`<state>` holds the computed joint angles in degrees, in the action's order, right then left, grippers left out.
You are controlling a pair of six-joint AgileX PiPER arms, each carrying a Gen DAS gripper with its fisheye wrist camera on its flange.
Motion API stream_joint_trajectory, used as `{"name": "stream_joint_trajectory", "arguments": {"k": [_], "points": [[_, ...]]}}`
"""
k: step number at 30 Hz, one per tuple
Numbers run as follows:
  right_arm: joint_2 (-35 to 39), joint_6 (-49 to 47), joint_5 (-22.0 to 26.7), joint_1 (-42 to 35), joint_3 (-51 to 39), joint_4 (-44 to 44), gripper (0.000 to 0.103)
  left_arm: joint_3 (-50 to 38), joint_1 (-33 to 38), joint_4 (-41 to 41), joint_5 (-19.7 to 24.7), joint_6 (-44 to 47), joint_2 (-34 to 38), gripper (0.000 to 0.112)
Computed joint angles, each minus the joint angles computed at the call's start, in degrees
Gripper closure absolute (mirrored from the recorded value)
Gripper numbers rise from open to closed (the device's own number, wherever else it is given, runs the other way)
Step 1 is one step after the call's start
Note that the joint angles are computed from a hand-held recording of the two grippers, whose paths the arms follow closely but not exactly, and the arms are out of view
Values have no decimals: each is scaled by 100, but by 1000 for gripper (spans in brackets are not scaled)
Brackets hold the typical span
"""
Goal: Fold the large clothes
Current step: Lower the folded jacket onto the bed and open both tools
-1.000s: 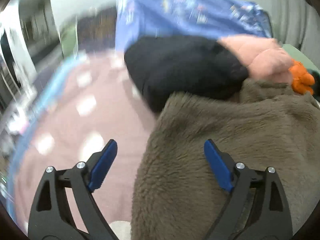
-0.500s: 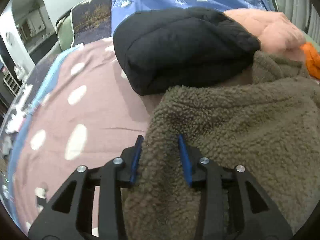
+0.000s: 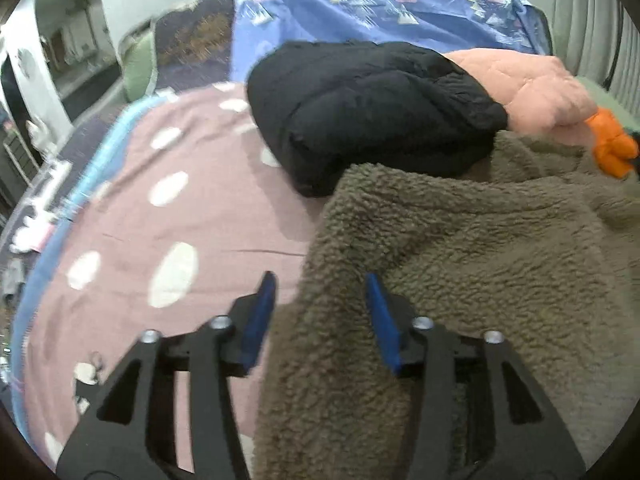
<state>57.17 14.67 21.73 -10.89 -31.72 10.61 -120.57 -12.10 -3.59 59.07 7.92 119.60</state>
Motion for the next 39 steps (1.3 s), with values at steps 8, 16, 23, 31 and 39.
{"name": "stream_joint_trajectory", "arguments": {"k": [8, 16, 23, 31, 39], "points": [[363, 2210, -943, 1207, -187, -1788, 96, 476, -23, 101, -589, -524, -694, 101], [1620, 5875, 510, 2658, -1034, -5676, 96, 928, -43, 668, -564, -550, -216, 92], [1279, 6872, 2134, 3643, -1466, -6708, 86, 1318, -257, 1473, -844, -1180, -1118, 65], [3008, 6157, 1795, 4031, -3690, -6004, 60, 939, -1598, 1307, -737, -1343, -1405, 34], [4265, 4876, 939, 3120, -3901, -4194, 52, 178, -2071, 2032, -36, -1826, 40, 23]]}}
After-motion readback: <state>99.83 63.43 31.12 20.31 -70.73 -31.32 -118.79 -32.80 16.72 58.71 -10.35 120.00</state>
